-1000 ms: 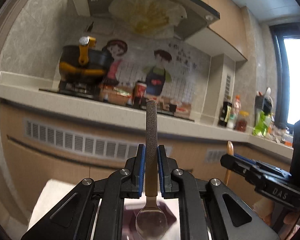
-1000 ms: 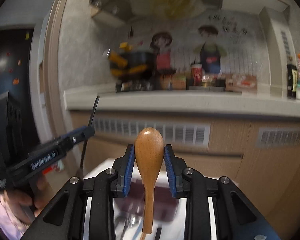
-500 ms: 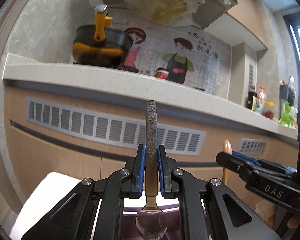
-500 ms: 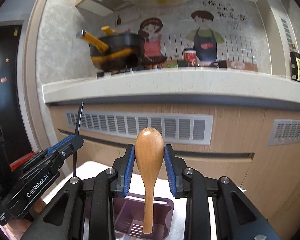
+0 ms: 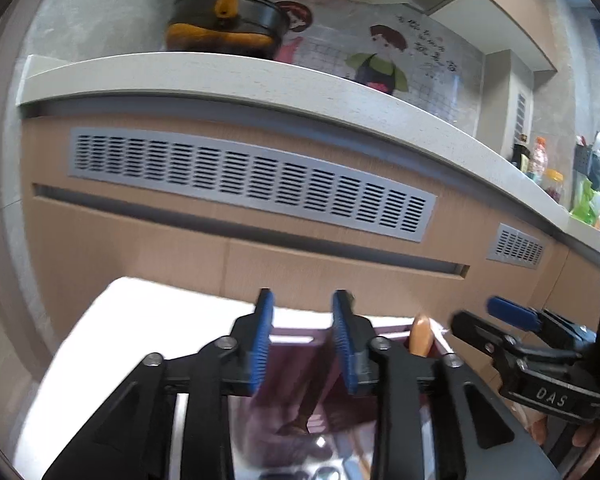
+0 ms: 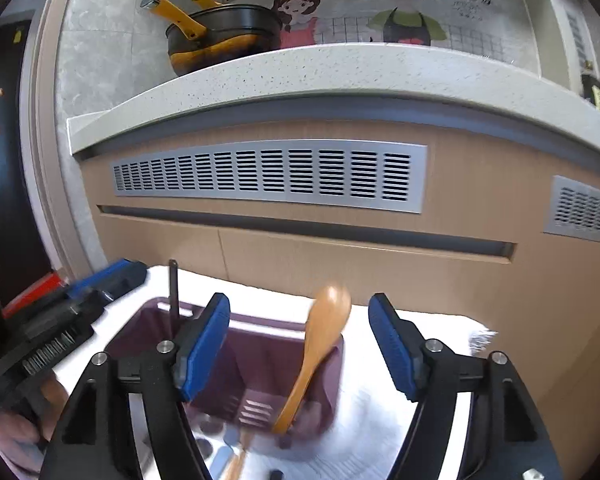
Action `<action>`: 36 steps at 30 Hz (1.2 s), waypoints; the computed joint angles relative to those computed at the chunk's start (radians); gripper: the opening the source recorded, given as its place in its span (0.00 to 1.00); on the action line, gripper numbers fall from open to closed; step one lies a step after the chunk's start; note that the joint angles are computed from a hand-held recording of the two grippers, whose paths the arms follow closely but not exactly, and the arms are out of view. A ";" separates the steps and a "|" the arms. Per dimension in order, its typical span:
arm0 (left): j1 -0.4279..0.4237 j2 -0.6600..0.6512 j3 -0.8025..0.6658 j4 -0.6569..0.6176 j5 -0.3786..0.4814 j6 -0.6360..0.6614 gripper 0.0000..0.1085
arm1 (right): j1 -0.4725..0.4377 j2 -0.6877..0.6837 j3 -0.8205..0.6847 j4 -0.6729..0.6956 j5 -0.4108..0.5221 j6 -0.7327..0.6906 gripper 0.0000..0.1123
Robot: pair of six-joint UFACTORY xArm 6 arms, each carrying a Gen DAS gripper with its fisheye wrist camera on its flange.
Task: Organize utensils
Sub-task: 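Lift the wooden spoon with the right tool while the left tool grasps the dark-handled spoon, then lower both held utensils into the maroon caddy and open both tools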
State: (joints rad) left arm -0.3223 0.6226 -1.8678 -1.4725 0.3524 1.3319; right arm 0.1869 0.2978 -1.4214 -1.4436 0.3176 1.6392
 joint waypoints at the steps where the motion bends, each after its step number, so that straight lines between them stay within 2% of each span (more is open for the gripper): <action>1: 0.009 -0.021 0.028 0.025 0.008 -0.027 0.43 | 0.006 -0.018 0.024 0.011 0.010 -0.011 0.66; 2: 0.017 -0.050 0.069 0.059 0.005 -0.066 0.47 | 0.016 -0.040 0.055 0.018 0.028 -0.015 0.72; 5: 0.047 -0.122 0.172 0.159 0.046 -0.157 0.49 | 0.059 -0.096 0.132 0.034 0.110 -0.031 0.83; 7: 0.063 -0.161 0.232 0.238 0.071 -0.206 0.52 | 0.094 -0.118 0.164 0.071 0.171 -0.075 0.88; 10: 0.076 -0.224 0.353 0.300 0.054 -0.229 0.54 | 0.140 -0.139 0.210 0.152 0.225 -0.167 0.88; 13: 0.099 -0.276 0.459 0.343 0.083 -0.230 0.57 | 0.181 -0.139 0.240 0.223 0.262 -0.218 0.90; 17: 0.109 -0.303 0.547 0.435 0.070 -0.253 0.59 | 0.201 -0.112 0.252 0.321 0.225 -0.277 0.91; 22: 0.119 -0.320 0.590 0.431 0.035 -0.205 0.59 | 0.184 -0.042 0.216 0.463 0.076 -0.397 0.90; 23: 0.123 -0.321 0.589 0.428 0.036 -0.201 0.59 | 0.185 -0.028 0.204 0.497 0.074 -0.418 0.88; 24: 0.129 -0.321 0.586 0.423 0.046 -0.199 0.59 | 0.186 -0.008 0.183 0.551 0.079 -0.455 0.75; 26: 0.143 -0.317 0.577 0.416 0.073 -0.201 0.59 | 0.187 0.036 0.143 0.707 0.087 -0.572 0.31; 27: 0.149 -0.312 0.569 0.418 0.086 -0.204 0.59 | 0.184 0.053 0.132 0.782 0.076 -0.625 0.27; 29: 0.152 -0.302 0.556 0.434 0.101 -0.221 0.59 | 0.177 0.082 0.114 0.880 0.054 -0.678 0.27; 32: 0.157 -0.290 0.546 0.454 0.120 -0.240 0.59 | 0.180 0.117 0.074 0.908 0.081 -0.686 0.20; 36: 0.159 -0.280 0.538 0.472 0.135 -0.261 0.59 | 0.178 0.145 0.041 0.946 0.085 -0.705 0.15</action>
